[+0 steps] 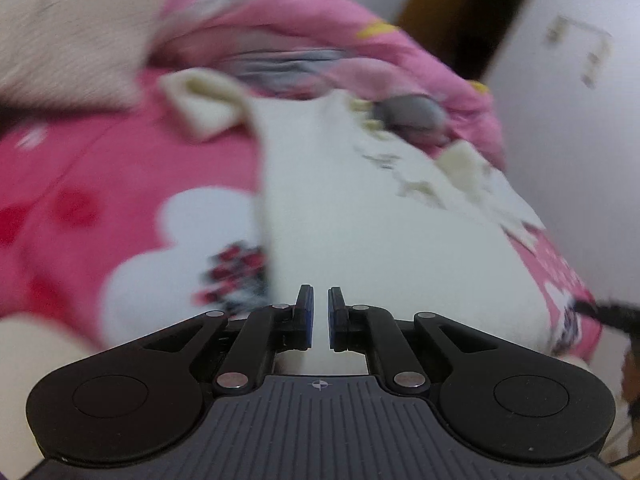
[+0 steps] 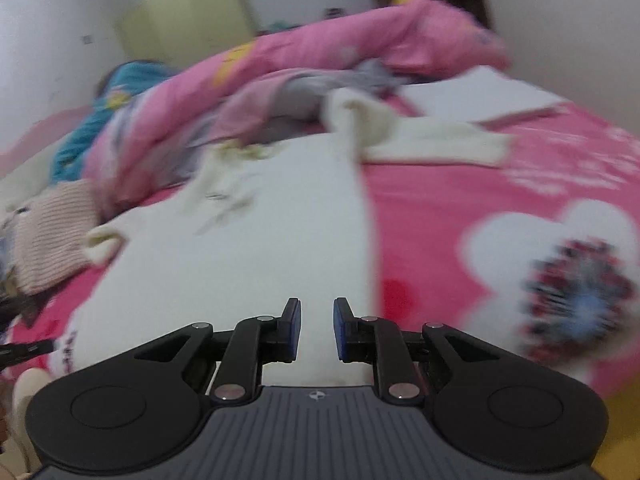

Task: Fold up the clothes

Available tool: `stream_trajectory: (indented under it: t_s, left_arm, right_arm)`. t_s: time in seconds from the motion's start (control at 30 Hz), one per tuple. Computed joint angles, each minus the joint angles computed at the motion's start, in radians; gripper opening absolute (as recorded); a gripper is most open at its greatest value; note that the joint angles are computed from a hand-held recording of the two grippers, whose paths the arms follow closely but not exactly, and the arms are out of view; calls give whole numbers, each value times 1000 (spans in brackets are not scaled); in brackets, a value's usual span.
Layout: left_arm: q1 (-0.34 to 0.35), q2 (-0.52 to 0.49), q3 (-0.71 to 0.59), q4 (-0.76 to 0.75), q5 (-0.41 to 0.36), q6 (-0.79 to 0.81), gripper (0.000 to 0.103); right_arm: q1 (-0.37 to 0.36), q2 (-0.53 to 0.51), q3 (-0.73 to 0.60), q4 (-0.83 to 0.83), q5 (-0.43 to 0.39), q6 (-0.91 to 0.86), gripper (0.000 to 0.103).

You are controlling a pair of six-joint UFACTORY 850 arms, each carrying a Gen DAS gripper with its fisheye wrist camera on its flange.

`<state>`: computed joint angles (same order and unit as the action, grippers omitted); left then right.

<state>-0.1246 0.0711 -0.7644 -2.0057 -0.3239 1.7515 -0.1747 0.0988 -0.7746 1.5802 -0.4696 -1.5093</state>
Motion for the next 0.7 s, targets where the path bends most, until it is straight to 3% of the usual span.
stream_trajectory:
  t_s: [0.1,0.2,0.23,0.3,0.33,0.43,0.47,0.57,0.7]
  left_arm:
    - [-32,-71,-38,-65,-28,109,6]
    - [-21,-123,-56,28,-12,-26,8]
    - [13,-126,-50,74,-70,-118,8]
    - [88,-125,-35,122,-190,-274,7]
    - [120,-114,-21,102,-224,-307,7]
    - [171,-85,-1,33,-250,-293,9]
    - [178,-81,-4,19,-250,-282,9]
    - [159,-109,-52,-10,-256,-231,13]
    - [92,-221,-177,40,-251,-234,19]
  right_arm:
    - [46,-79,-40,60,-20,-69,19]
    - [49,-153,-78,77,31,-81,17]
    - [29,-171,-88,57,24,-39,3]
    - [-27,-193,-103,26,-43,82,0]
    - [-44,-184,-99,35,-38,105,0]
    - [-23,-134,-82,143,139,-30,5]
    - [-18,-127,-84,184,161,-80,5]
    - [-5,-164,-126,177,62,-69,5]
    - [43,-268,-226,109,-63,-16,5]
